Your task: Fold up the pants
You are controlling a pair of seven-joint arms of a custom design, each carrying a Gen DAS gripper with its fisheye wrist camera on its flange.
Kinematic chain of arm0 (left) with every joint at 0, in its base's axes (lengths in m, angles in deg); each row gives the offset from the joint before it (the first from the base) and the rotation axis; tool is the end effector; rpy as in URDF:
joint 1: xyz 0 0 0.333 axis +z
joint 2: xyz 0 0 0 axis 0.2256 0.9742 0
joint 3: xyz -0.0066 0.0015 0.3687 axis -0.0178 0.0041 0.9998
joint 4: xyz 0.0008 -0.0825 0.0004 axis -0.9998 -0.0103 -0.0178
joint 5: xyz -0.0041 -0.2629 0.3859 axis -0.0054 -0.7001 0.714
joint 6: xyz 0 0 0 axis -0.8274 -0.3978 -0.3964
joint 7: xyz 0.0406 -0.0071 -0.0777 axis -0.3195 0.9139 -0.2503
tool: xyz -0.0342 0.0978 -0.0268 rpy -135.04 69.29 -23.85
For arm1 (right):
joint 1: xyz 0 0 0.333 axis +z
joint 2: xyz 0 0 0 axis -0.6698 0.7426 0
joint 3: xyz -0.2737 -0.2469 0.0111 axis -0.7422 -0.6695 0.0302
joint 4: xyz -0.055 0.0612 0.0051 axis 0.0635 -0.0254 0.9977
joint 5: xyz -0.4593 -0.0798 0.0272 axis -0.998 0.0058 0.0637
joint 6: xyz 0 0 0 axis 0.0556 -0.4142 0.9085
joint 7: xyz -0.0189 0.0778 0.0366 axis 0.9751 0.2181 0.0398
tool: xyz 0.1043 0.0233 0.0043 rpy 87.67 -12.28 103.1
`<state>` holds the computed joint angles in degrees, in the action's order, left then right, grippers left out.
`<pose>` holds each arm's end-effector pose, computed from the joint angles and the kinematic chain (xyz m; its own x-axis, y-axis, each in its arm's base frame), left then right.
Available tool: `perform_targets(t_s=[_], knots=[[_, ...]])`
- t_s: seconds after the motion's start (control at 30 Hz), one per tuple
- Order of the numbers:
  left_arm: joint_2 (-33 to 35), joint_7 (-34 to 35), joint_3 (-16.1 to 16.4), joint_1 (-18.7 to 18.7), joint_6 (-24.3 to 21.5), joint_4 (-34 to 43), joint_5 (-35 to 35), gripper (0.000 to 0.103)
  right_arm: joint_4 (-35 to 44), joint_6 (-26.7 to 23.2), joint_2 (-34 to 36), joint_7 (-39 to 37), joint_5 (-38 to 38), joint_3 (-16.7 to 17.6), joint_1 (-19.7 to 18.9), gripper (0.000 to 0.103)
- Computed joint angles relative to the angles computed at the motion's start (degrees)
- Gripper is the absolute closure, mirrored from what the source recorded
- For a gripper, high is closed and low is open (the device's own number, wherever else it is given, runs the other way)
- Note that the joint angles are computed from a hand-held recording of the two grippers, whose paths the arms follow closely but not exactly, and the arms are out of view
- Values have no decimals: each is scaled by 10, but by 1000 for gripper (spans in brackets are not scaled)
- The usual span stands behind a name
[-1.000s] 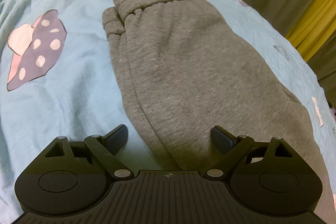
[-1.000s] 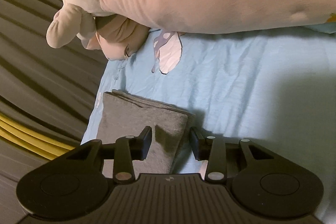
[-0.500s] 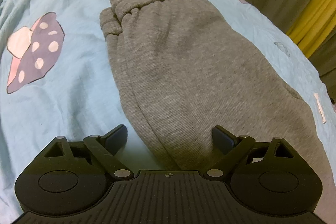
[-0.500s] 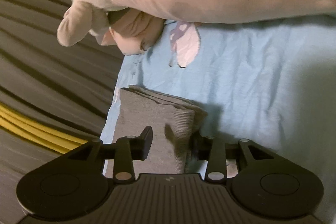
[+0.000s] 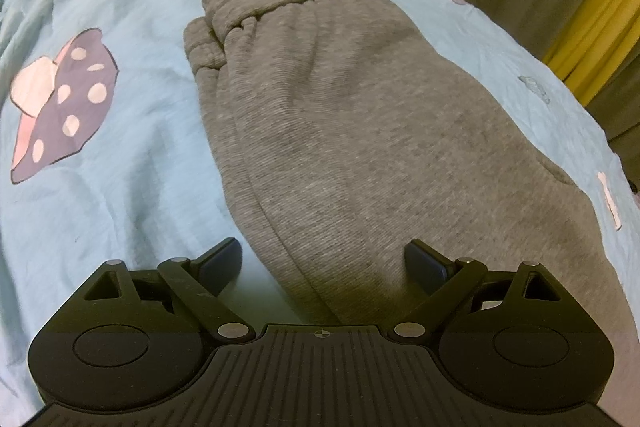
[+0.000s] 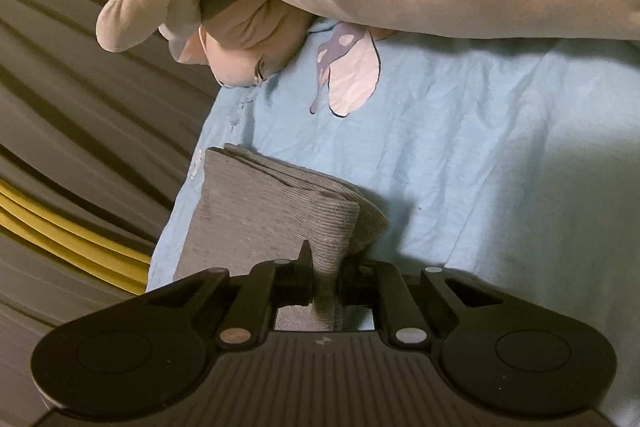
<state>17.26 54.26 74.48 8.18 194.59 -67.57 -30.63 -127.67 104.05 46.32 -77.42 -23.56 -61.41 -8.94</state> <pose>0.7187 -0.0855 0.3963 0.2516 -0.9452 0.2081 -0.8219 -0.3222 -0.4698 0.2186 0.2176 0.3325 -0.6877 -0.0642 -0.7232 0.3538 0.8402 -0.4110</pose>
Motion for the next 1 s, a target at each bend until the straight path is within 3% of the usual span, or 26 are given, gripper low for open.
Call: perform_targets(t_s=[0.1, 0.23, 0.33, 0.43, 0.53, 0.67, 0.77, 0.83, 0.87, 0.93, 1.0], knots=[[-1, 0, 1, -1, 0, -1, 0, 8, 24, -20, 8, -79, 17, -24, 1, 93], [-3, 1, 2, -2, 5, -4, 7, 8, 80, -74, 37, -174, 14, -25, -14, 94], [-7, 4, 2, -3, 15, -9, 10, 9, 136, -101, 71, -258, -21, -29, -31, 94], [-10, 12, -1, 0, 24, -14, 5, 8, 210, -90, 128, -376, -103, -38, -52, 94], [-16, 26, -7, 7, 34, -22, -11, 8, 291, -37, 206, -472, -198, -45, -64, 94], [-25, 47, -16, 18, 51, -35, -45, 8, 398, 79, 338, -571, -306, -66, -58, 94], [-28, 71, -25, 27, 59, -40, -74, 8, 472, 177, 445, -639, -306, -94, -41, 94], [-27, 83, -27, 28, 57, -39, -85, 8, 505, 241, 505, -695, -245, -109, -37, 94], [-26, 90, -29, 29, 54, -37, -91, 8, 519, 241, 530, -708, -219, -106, -33, 93], [-24, 101, -31, 31, 47, -34, -102, 8, 534, 192, 542, -719, -230, -119, 2, 93], [-20, 118, -37, 35, 44, -30, -118, 8, 530, 192, 531, -723, -221, -130, 15, 93]])
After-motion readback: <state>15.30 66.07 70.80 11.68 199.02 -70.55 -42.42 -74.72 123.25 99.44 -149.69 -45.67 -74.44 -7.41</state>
